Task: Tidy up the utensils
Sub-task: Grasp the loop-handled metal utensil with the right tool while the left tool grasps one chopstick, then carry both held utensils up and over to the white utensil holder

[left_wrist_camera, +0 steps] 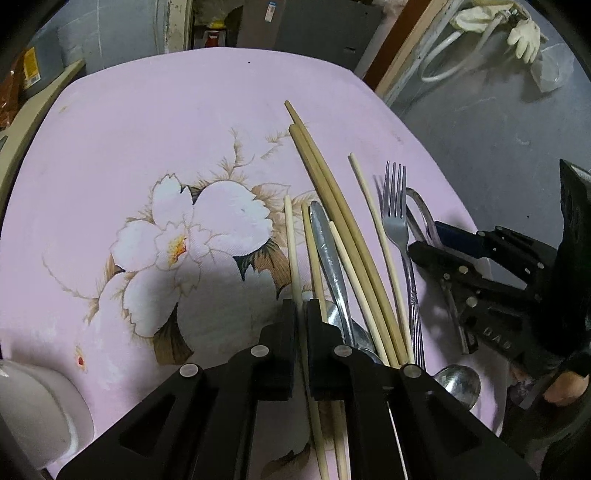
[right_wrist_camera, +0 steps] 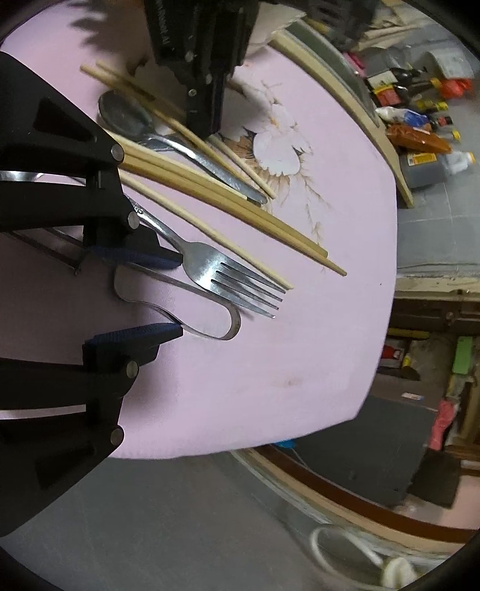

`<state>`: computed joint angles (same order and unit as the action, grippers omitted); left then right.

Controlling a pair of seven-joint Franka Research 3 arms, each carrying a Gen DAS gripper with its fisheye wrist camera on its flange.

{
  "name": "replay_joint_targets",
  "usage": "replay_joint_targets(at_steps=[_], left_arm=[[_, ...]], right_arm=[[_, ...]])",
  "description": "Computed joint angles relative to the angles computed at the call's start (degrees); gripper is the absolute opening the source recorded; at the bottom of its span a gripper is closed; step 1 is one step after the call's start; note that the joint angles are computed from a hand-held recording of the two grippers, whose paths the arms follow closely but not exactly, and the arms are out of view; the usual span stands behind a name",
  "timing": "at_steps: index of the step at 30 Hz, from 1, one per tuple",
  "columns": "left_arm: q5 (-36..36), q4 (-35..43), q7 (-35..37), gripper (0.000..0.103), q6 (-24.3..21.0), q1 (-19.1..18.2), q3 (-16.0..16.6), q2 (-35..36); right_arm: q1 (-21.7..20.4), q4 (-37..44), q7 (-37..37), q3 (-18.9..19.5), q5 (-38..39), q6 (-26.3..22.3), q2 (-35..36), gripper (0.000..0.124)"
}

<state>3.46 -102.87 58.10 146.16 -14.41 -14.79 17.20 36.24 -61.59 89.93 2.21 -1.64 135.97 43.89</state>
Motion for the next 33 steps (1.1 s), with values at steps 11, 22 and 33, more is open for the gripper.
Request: replay_joint_targets(at_steps=[11, 22, 33], left_arm=[[19.48, -15.59, -21.96, 0.002, 17.80, -4.85, 4.73, -10.38], [82.06, -21.59, -85.14, 0.002, 12.00, -2.34, 2.33, -24.18], [83.62, -31.05, -89.06, 0.002, 5.42, 5.92, -1.24, -42.73]], right_arm=[[-2.99, -22.14, 1.00, 4.11, 8.44, 19.26, -12.05, 0.016], [2.75, -39.41, -3.59, 4.61, 9.33, 63.46, -18.31, 0.016], [-7.65, -13.71, 3.04, 28.10, -12.62, 66.86, -0.18, 0.016]])
